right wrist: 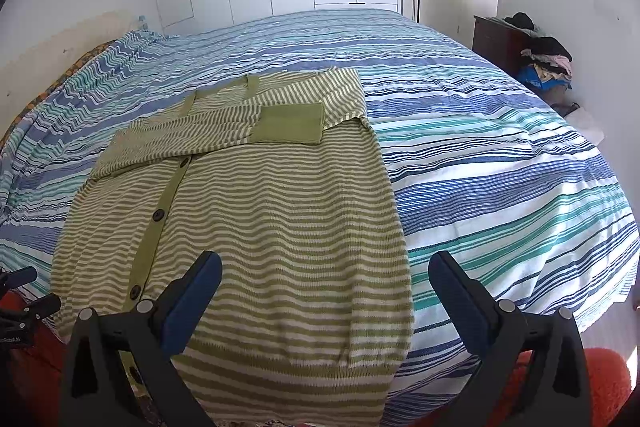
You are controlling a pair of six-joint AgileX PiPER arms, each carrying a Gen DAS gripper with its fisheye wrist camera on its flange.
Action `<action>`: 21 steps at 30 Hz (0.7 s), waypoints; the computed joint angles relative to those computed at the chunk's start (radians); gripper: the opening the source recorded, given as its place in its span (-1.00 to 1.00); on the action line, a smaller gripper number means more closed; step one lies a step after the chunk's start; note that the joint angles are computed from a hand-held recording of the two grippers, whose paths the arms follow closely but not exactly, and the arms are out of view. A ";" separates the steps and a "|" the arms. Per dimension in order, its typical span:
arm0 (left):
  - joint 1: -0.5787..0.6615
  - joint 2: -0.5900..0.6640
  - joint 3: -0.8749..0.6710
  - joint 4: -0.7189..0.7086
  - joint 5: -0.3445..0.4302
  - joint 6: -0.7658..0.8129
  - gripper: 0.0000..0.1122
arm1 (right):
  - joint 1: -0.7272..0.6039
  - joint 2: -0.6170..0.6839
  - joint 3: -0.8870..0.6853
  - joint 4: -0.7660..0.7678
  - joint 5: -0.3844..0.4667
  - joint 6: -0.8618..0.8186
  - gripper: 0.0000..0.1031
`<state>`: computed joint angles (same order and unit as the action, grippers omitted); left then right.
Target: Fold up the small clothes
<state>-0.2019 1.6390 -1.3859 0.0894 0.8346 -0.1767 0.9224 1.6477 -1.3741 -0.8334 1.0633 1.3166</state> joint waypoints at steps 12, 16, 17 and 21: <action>0.027 0.012 -0.008 -0.011 0.003 -0.005 0.67 | -0.001 0.012 -0.012 0.005 0.003 -0.015 0.98; 0.025 0.017 -0.008 0.000 0.005 -0.007 0.67 | -0.002 0.012 -0.011 0.006 0.001 -0.016 0.98; 0.023 0.018 -0.008 0.006 0.007 -0.009 0.67 | -0.003 0.012 -0.010 0.006 -0.001 -0.017 0.98; 0.024 0.016 -0.009 0.010 0.015 -0.006 0.67 | -0.005 0.011 -0.008 0.005 -0.004 -0.011 0.98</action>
<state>-0.1775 1.6552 -1.3952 0.0998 0.8497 -0.1826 0.9178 1.6590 -1.3823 -0.8282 1.0588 1.3054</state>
